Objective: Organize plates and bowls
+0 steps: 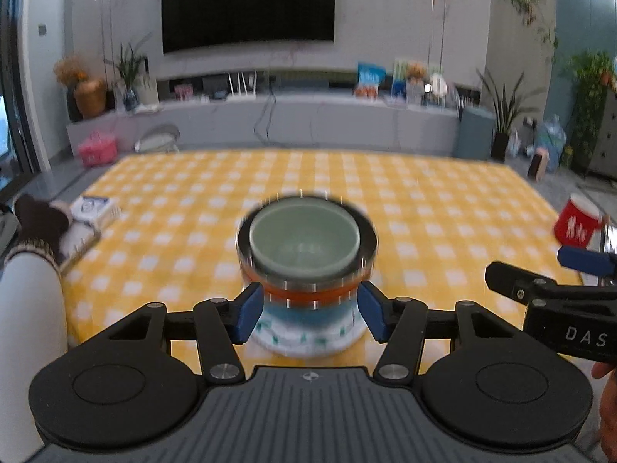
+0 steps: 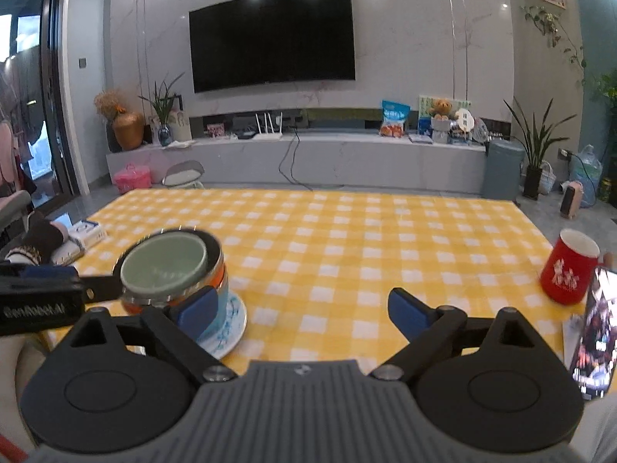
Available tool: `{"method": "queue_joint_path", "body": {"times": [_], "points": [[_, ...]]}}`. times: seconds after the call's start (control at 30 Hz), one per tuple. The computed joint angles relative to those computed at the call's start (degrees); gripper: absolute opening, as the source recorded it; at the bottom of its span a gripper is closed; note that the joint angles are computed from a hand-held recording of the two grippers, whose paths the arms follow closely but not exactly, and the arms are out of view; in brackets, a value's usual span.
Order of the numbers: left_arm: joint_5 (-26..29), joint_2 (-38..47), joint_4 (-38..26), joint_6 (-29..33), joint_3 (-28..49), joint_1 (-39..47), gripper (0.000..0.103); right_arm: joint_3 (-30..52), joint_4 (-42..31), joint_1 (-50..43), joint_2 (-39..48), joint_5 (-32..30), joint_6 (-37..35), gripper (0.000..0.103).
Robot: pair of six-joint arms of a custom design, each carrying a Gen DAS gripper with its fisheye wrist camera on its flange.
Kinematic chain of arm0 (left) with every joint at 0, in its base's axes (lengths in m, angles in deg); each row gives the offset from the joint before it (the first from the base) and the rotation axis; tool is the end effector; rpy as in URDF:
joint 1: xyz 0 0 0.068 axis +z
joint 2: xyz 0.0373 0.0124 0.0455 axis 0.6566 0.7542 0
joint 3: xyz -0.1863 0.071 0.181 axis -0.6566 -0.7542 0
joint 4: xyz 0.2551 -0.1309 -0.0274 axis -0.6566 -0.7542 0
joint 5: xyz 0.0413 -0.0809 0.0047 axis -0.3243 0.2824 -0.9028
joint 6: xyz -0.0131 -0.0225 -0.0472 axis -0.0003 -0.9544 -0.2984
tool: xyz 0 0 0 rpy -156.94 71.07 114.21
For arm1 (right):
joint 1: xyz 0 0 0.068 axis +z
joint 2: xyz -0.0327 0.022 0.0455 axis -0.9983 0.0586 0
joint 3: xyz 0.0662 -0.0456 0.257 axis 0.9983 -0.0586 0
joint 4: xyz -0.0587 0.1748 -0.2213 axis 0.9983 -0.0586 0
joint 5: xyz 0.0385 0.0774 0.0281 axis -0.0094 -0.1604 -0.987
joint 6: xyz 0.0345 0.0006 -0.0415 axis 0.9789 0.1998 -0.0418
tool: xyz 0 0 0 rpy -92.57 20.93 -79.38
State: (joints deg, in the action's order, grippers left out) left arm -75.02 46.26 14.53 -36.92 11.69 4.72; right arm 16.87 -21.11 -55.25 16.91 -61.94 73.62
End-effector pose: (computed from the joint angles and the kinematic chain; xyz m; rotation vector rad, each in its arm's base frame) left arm 0.2589 -0.1690 0.1183 -0.0269 2.2448 0.0242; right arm 0.2769 0.1597 0.0951 -0.1906 2.0865 0.2375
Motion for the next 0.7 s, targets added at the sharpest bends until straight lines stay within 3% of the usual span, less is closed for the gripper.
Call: {"method": "queue_joint_path", "body": {"times": [0.17, 0.4, 0.7], "points": [[-1.0, 0.1, -2.1, 0.3, -0.3, -0.8, 0.067, 0.1, -3.3, 2.1, 0.4, 2.4, 1.8, 0.094], [3.2, 2.7, -5.8, -0.7, 1.8, 1.7, 0.069, 2.4, -6.7, 2.4, 3.0, 1.8, 3.3, 0.094], [4.1, 5.6, -8.4, -1.1, 3.9, 2.1, 0.071, 4.7, -9.3, 2.7, 5.7, 0.6, 4.6, 0.094]]}}
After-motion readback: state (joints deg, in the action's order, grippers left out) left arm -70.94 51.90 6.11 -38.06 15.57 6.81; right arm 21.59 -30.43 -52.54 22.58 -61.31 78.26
